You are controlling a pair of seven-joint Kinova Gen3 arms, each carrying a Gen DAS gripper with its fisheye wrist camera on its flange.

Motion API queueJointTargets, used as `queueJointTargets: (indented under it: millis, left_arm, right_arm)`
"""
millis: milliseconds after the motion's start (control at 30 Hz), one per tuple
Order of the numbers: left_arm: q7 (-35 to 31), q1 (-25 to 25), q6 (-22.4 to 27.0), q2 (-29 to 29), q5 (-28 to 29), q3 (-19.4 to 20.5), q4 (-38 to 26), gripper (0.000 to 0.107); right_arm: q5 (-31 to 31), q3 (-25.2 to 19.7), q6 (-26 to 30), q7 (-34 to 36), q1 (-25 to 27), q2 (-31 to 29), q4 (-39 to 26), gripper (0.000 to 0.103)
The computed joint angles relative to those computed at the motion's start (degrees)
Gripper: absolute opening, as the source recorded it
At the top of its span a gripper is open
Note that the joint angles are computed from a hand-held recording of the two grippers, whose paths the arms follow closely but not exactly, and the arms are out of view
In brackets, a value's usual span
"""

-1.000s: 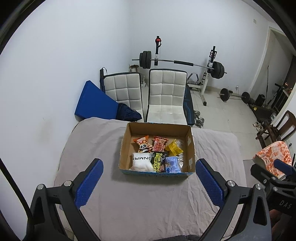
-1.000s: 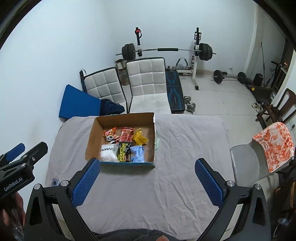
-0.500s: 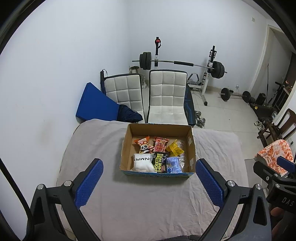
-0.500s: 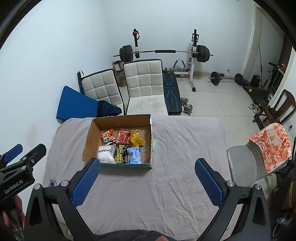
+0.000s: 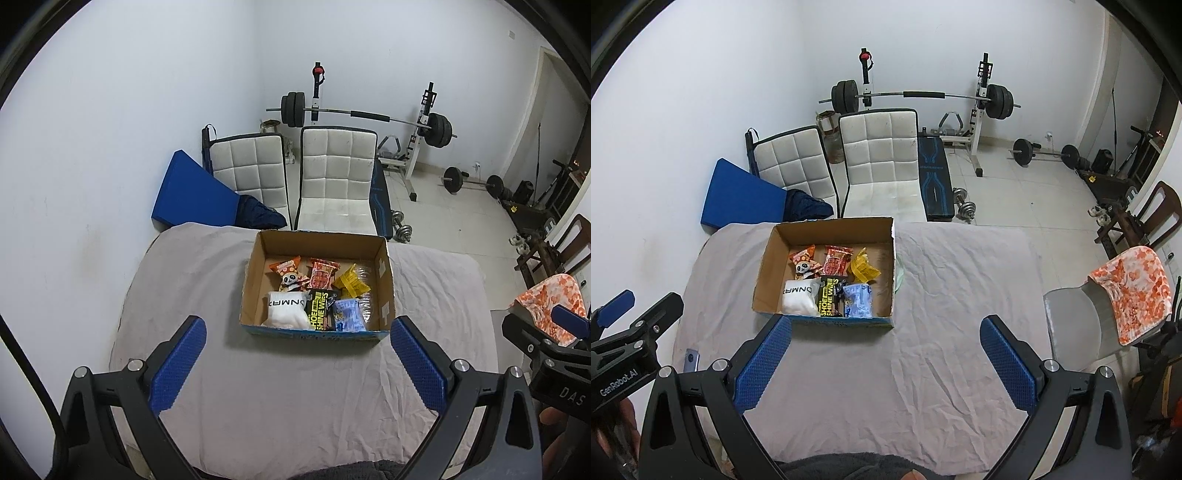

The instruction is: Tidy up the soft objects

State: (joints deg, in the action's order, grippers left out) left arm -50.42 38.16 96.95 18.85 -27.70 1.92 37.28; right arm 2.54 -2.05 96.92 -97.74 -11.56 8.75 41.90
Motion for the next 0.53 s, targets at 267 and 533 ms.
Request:
queueJointTargets:
  millis: [267, 533]
  left_arm:
    - [0.2, -0.8, -0.4, -0.4, 0.8, 0.2, 0.9, 0.102]
    - [0.2, 0.0, -1.9, -1.1, -1.0, 0.6, 2.4, 0.102]
  right_arm:
    - [0.5, 0.0, -0.7, 0.4, 0.1, -0.5, 1.3, 0.103]
    - [0.5, 0.0, -1.1, 0.6, 0.2, -0.8, 1.9, 0.103]
